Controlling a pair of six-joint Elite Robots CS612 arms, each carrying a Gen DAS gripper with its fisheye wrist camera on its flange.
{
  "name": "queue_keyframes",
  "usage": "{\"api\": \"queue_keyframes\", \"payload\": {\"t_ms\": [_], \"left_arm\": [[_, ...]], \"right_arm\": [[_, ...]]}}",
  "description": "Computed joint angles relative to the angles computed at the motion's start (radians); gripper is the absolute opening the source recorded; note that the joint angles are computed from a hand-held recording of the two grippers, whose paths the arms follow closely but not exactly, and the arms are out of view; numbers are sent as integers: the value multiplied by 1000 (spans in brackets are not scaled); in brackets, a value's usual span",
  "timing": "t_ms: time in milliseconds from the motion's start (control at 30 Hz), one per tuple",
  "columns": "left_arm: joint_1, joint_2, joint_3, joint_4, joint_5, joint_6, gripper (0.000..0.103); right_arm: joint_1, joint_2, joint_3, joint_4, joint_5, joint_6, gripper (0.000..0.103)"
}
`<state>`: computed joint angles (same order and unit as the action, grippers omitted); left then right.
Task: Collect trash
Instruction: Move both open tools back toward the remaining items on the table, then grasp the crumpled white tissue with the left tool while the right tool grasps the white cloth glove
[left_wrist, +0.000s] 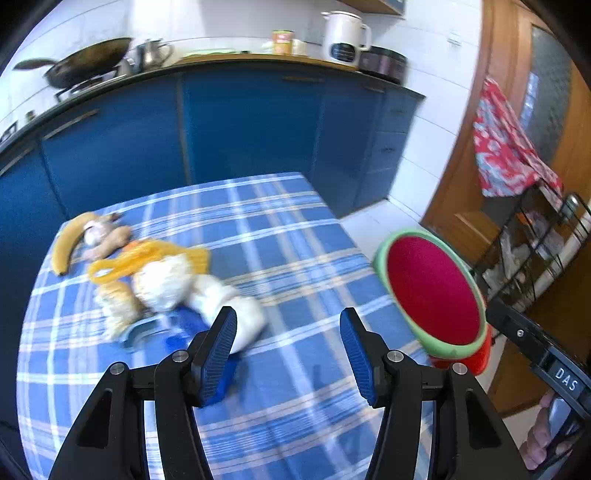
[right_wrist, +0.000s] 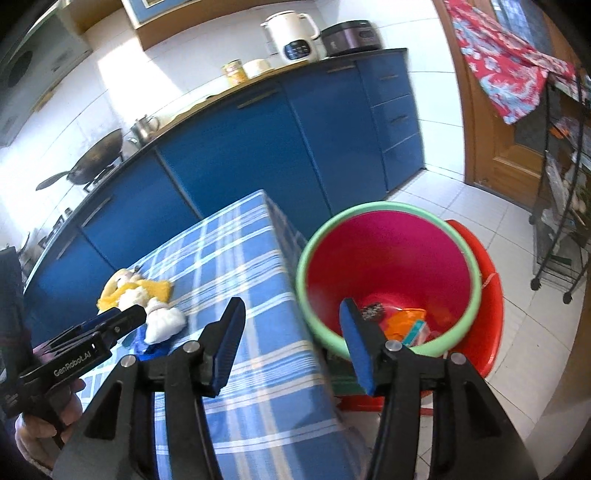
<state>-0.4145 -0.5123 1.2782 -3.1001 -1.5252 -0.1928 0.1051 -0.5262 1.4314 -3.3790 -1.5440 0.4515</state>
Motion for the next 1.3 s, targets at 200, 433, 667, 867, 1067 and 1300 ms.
{"api": "queue_keyframes", "payload": {"t_ms": [200,433,667,867,1067,1300], "left_arm": [[27,-11,27,-19,37,-49,59],[56,-14,46,-24,78,-101,59],[86,7,21,21,106,-158,59],[105,39,-29,70,105,-185,59],[120,73,-84,95,64,-195,59],[128,108,-140,121,34,-187,59]], "right_arm": [[21,10,-39,28,25,-34,56],[42,32,-99,82,54,-67,57],[61,71,-188,172,93,-102,57],[73,114,-280,259,121,-120,58],[81,158,-372,354,150,-144,58],[87,204,-465,436,187,-157,58]]}}
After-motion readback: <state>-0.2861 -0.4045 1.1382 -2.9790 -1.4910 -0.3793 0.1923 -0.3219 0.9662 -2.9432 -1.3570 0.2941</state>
